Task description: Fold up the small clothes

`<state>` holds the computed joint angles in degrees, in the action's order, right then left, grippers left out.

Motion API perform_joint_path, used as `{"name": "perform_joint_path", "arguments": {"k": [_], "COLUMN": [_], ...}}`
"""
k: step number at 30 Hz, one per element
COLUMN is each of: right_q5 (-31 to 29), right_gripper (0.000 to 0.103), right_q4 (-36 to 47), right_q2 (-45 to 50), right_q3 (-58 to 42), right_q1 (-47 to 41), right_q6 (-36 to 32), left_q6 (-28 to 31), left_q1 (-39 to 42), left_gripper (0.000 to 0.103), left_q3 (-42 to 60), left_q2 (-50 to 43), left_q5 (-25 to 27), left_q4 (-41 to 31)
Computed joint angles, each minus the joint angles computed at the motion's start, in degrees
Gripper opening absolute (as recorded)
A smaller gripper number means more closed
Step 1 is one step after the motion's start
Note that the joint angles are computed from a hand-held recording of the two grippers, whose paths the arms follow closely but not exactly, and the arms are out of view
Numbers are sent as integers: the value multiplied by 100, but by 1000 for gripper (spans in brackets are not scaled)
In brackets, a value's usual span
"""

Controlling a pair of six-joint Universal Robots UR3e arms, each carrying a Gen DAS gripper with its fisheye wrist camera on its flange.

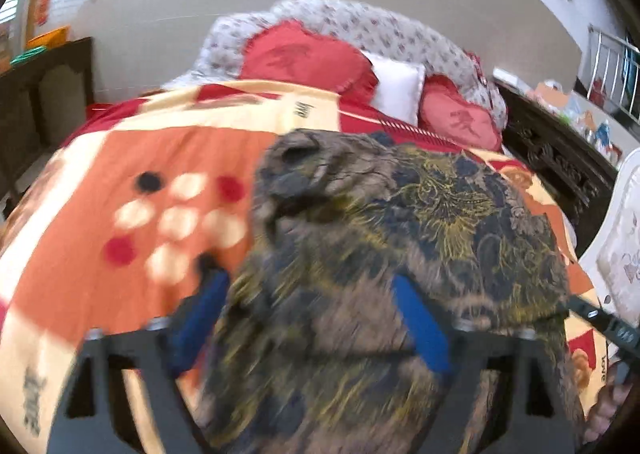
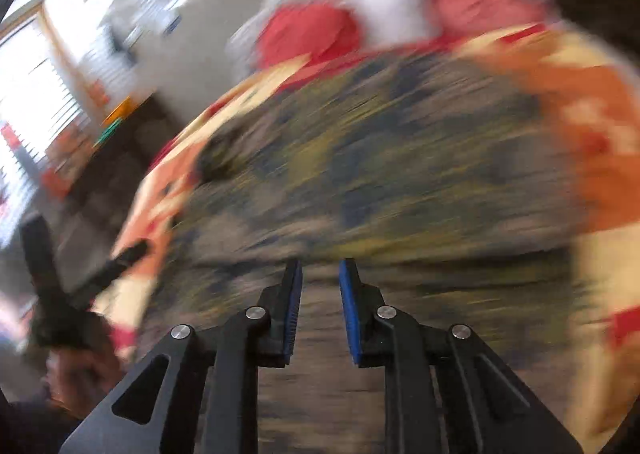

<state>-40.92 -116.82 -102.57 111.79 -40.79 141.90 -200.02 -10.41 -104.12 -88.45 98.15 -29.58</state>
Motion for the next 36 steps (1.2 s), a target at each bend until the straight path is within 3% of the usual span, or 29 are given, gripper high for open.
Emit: {"name": "perform_joint_path", "arguments": {"k": [1,2,5,6,8,11,13,16,18,20,23,26,30,34,36], "right_q5": [10,-6,41,41,-215,-1158,-774,-654,-951,-1252,-1148,-1266,-2650,-2903,-2970], "right_gripper": [28,27,21,21,21,21,21,27,28,28,28,28,28,28,28], "right_q4": [-230,-502,-803,-675,-800,-1446,-1724,-722,208,244,-1049,-1683,-999,-1137,-850], "right_q2": [90,244,736,907,1331,2111,2125,2277,2502,2628,2778,3466,4800,4732,4526], "right_q3": [-14,-87,-495,-705,-1017,-1036,-678,-1145,-1943,-2483,-2684,-3342,-4765,-4719,-4745], "right_q1": [-258,-472,-664,-635,-335,220,-22,-203,-55,191,430,821,1559,1663,1662], "right_q6": [206,478,688,554,328,366,161,60,-46,311,1186,1896,1794,1645,1514], "left_q6": [-13,-35,-87,28,103,107,105,59,37,-5,-50,-46,-22,7,-6], "left_q1": [-26,-45,22,-20,-114,33,85,-5,-54,-64,-27,88,180,96,213], "left_gripper": [36,19,12,11,11,11,11,11,11,11,11,11,11,11,11], "left_q3": [475,951,1176,844,670,439,344,509,498,554,485,345,272,415,272], "left_q2": [-429,-886,-1449,-1446,-1416,-1283,-1234,-1344,-1361,-1416,-1387,-1299,-1264,-1358,-1265], "left_q5": [84,208,402,536,727,543,471,584,634,616,520,345,198,367,161], "left_q4": [-311,-694,-832,-289,-77,93,188,117,136,144,224,334,419,311,417]}}
